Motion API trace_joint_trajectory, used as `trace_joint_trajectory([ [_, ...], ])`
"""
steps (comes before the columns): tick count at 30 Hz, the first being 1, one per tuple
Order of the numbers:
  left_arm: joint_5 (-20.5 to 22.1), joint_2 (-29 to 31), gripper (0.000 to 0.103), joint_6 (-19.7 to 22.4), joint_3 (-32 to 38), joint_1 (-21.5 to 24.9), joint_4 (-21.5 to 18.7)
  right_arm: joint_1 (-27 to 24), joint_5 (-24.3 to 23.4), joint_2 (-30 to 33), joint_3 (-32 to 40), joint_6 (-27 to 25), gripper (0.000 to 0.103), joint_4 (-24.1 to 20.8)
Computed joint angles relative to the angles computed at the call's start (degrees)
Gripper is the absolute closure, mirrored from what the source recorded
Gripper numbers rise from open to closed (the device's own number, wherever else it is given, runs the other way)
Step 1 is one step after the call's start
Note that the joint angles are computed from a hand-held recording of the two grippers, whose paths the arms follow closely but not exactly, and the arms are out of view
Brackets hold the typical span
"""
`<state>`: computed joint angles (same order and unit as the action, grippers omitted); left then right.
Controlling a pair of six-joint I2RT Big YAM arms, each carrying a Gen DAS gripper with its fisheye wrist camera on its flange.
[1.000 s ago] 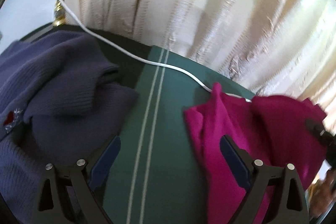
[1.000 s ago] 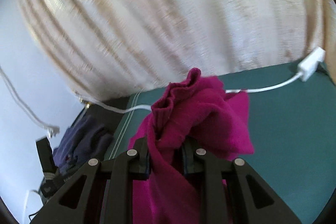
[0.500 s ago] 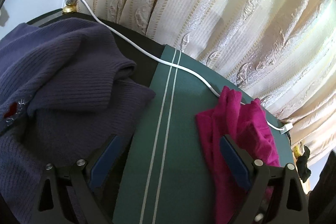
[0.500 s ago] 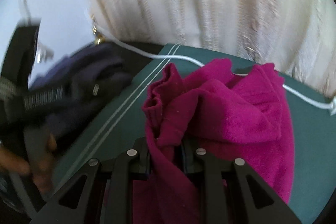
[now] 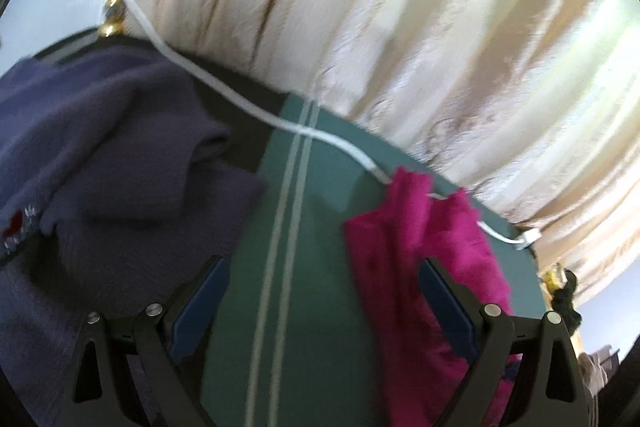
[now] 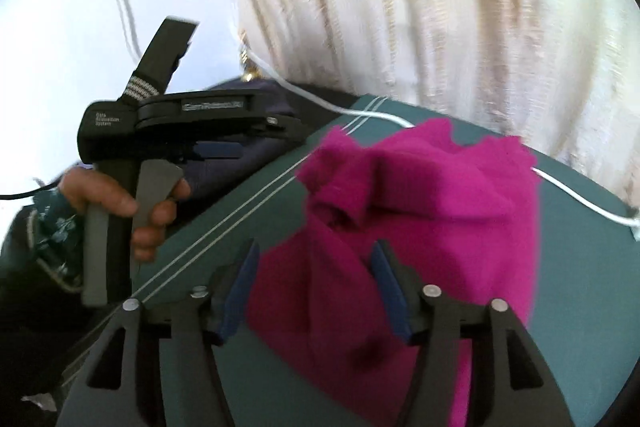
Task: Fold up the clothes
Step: 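Fold the held sweater half over with the right gripper and lower it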
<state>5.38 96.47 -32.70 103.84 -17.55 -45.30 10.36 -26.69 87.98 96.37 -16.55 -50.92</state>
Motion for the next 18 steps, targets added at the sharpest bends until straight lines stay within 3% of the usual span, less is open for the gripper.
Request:
trace_joint_trajectory([
  [5,5.0,-0.3,0.006,5.1,3.0,-2.9,0.6,-6.2,-1.6,-2.3,-2.5,4.9,0.035,0.6],
  [7,8.5,1.8,0.006,8.6,6.8,-4.8,-1.8,-7.8,-0.7,-2.2,-3.0,6.8,0.035,0.8],
  [10,13.6,8.7,0.006,11.0,16.2,-7.0,-9.4,-9.7,0.0,-1.4,-2.9,10.0,0.035,0.5],
  [13,10.0,17.4,0.006,13.1,29.0,-8.4,-19.1,-10.1,1.1,-0.9,-2.7,11.6,0.035,0.2],
  [17,4.5,28.8,0.006,11.4,47.8,-7.5,-31.2,-9.7,2.4,-1.2,-3.6,11.4,0.035,1.0],
  [18,2.1,30.4,0.006,10.1,50.4,-7.0,-32.6,-9.7,2.5,-1.3,-3.7,11.3,0.035,0.9],
])
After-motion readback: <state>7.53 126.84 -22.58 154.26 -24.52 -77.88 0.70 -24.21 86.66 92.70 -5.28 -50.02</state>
